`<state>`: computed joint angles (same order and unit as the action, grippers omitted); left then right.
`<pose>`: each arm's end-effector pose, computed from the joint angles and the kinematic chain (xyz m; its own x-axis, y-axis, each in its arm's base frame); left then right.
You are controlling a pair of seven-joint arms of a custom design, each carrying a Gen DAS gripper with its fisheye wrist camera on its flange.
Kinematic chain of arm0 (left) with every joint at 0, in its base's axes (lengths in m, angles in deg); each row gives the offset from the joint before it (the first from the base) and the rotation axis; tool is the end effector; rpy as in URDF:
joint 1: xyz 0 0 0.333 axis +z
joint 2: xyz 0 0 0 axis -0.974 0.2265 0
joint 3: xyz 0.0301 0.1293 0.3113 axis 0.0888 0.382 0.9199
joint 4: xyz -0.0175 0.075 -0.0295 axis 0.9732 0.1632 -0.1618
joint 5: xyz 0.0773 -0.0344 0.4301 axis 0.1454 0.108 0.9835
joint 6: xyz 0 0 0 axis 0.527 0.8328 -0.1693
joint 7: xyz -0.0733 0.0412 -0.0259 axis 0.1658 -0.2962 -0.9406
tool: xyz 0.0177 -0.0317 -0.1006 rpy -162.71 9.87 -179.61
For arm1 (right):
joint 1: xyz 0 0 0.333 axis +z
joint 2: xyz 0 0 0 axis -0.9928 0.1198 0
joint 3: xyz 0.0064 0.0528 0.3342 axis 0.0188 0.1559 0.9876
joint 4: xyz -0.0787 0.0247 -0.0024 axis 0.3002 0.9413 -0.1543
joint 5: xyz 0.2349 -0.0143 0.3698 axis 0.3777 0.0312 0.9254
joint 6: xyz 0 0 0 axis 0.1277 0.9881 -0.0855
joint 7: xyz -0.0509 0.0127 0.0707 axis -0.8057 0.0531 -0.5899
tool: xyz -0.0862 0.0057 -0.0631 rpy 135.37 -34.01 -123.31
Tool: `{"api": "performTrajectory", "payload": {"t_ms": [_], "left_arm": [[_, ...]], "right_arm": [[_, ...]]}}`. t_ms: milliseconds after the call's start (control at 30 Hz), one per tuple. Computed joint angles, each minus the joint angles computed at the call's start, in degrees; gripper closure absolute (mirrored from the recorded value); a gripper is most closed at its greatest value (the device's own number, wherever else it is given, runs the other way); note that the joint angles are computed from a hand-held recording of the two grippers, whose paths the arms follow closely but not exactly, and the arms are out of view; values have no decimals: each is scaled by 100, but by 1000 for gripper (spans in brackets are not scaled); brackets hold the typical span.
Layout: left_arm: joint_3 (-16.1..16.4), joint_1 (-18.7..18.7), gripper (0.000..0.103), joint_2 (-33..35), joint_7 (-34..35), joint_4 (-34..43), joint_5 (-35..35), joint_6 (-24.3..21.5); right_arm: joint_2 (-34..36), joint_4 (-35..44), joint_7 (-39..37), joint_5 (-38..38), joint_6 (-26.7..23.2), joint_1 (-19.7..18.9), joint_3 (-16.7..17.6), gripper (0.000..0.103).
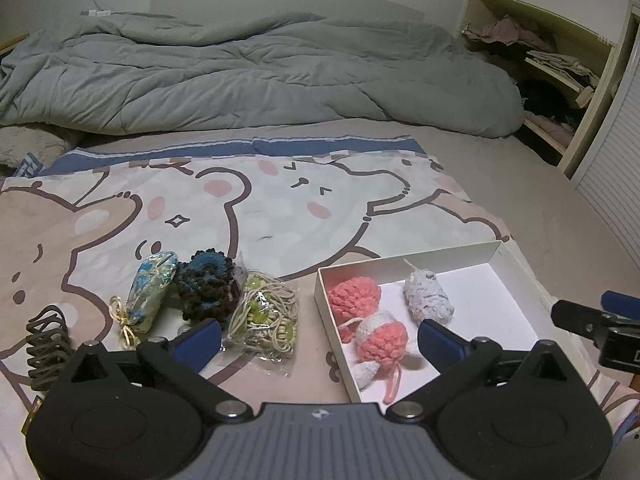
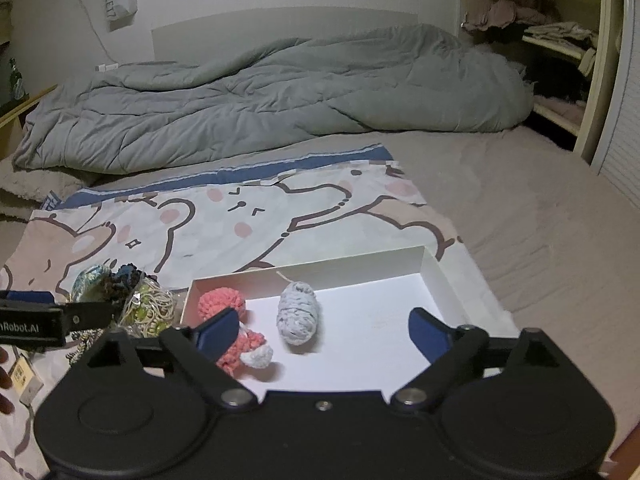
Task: Organize objects
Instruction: 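Withdraw both tools from the box back toward the remaining items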
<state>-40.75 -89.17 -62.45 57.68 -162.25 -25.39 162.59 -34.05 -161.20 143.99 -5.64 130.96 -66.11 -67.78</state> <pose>0.3662 -0.2170 0.5552 0.2914 -0.9450 0.1483 -0.6776 -0.3134 -0.6653 0.4356 0.2435 0.5665 0.4085 -0.9124 -0.0233 -0.6113 -0.2545 -0.7493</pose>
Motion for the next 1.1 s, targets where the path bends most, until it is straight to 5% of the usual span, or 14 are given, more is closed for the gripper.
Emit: {"api": "performTrajectory", "payload": {"t_ms": [200, 667, 1100], "left_arm": [[-36, -45, 0, -61, 9, -18, 16, -59], [-80, -68, 0, -190, -17, -94, 125, -127], [116, 82, 0, -1086, 47, -587, 108, -550]], "right_arm": [[-143, -78, -36, -11, -84, -23, -38, 0], [-282, -162, -46, -97, -119, -121, 40, 0], [103, 125, 189, -182, -50, 57, 191, 0]]}}
